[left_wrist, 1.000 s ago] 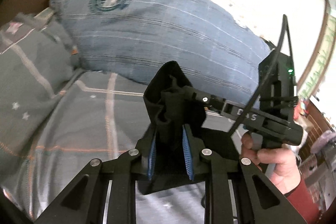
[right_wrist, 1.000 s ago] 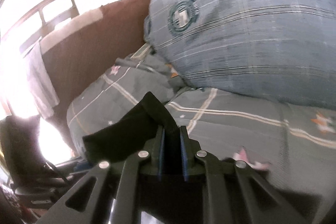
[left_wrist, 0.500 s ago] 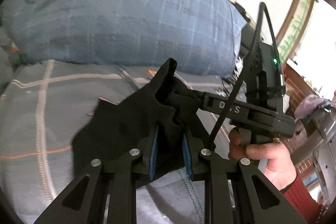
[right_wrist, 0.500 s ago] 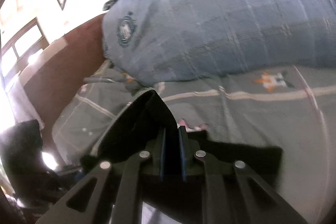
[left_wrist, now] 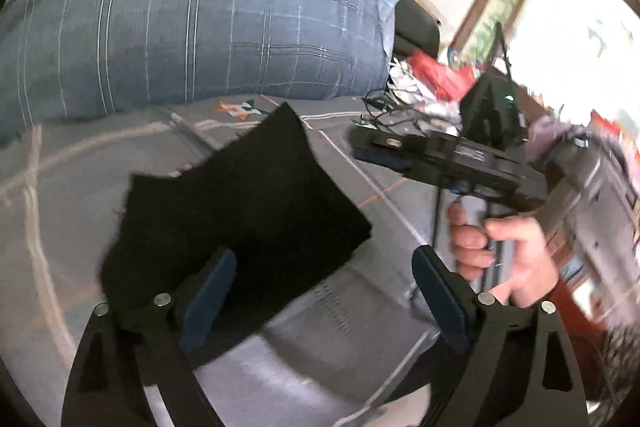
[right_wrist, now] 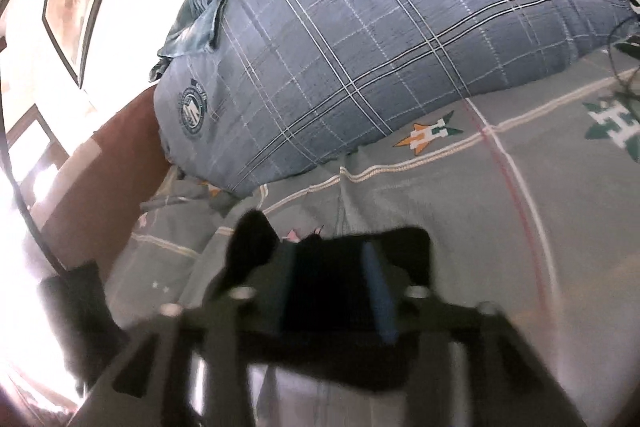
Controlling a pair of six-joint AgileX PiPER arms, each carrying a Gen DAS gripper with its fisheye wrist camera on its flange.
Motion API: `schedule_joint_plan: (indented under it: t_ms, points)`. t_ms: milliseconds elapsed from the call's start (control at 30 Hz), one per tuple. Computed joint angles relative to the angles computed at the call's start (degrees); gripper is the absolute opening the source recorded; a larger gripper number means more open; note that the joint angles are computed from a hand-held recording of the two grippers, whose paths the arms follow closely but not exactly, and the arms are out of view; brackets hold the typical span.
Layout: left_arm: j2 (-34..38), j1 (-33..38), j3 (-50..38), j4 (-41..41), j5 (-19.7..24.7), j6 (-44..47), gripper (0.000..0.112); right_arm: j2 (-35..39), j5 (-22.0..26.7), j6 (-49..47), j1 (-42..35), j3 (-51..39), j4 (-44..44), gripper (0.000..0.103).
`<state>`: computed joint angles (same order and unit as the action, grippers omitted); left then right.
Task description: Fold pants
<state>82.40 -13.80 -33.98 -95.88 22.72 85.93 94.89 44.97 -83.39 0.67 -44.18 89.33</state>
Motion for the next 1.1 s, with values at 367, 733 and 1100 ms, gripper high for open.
schedule_joint_plan:
  t_ms: [367, 733, 1100]
  points:
    - [0.8, 11.4, -5.8, 21.2, 4.9, -10.9, 0.101, -5.2, 4.9, -5.1, 1.0, 9.8, 3.2, 0.083]
    - [19.3, 9.3, -31.6, 37.4, 25.1, -16.3, 0.102, -3.3, -1.2, -8.3, 10.6, 9.2, 5.9, 0.086]
    - [35.9, 4.5, -54.4, 46.3, 34.2, -28.1, 0.081, -0.2, -7.1, -7.9, 16.9, 7.3, 9.4, 0.042]
